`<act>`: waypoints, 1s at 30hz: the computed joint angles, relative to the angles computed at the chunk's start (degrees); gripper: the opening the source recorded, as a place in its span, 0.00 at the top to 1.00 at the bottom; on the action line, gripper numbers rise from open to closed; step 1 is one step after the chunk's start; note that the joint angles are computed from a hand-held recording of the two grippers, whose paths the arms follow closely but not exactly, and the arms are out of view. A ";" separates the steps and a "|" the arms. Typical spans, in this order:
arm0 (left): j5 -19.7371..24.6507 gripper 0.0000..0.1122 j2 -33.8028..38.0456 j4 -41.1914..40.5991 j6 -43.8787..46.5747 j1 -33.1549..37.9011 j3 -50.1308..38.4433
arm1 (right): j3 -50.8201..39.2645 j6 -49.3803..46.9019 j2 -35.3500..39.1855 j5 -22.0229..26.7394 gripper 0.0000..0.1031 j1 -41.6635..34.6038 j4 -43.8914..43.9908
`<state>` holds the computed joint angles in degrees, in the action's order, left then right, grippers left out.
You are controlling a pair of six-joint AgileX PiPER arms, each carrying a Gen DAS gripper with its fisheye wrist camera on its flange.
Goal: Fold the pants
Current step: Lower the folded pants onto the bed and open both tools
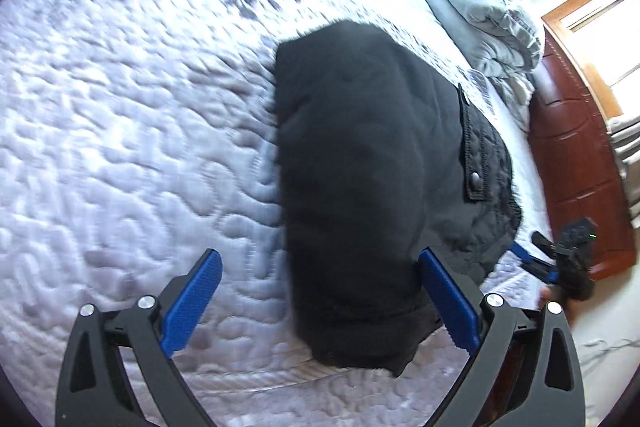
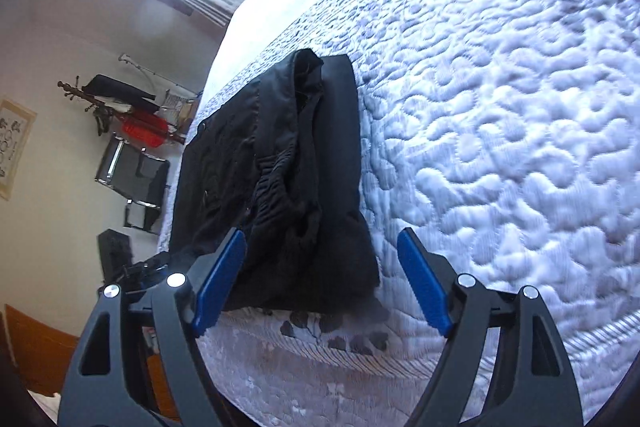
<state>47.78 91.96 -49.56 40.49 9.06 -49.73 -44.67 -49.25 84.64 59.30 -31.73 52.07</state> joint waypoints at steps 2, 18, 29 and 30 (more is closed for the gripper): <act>-3.14 0.12 -3.19 3.07 -2.64 -1.08 1.63 | 1.91 1.80 -3.65 -3.01 0.22 0.58 -2.55; -9.45 0.12 -19.98 29.71 -36.76 -15.60 9.83 | 12.88 50.18 -25.93 -16.42 0.13 28.16 -42.65; -5.37 0.12 -25.92 42.72 -54.11 -28.10 10.64 | 12.55 80.13 -31.20 -10.31 0.13 51.04 -59.66; -5.32 0.12 -26.67 42.99 -55.19 -28.64 10.98 | 12.08 83.14 -31.25 -9.28 0.13 53.60 -61.65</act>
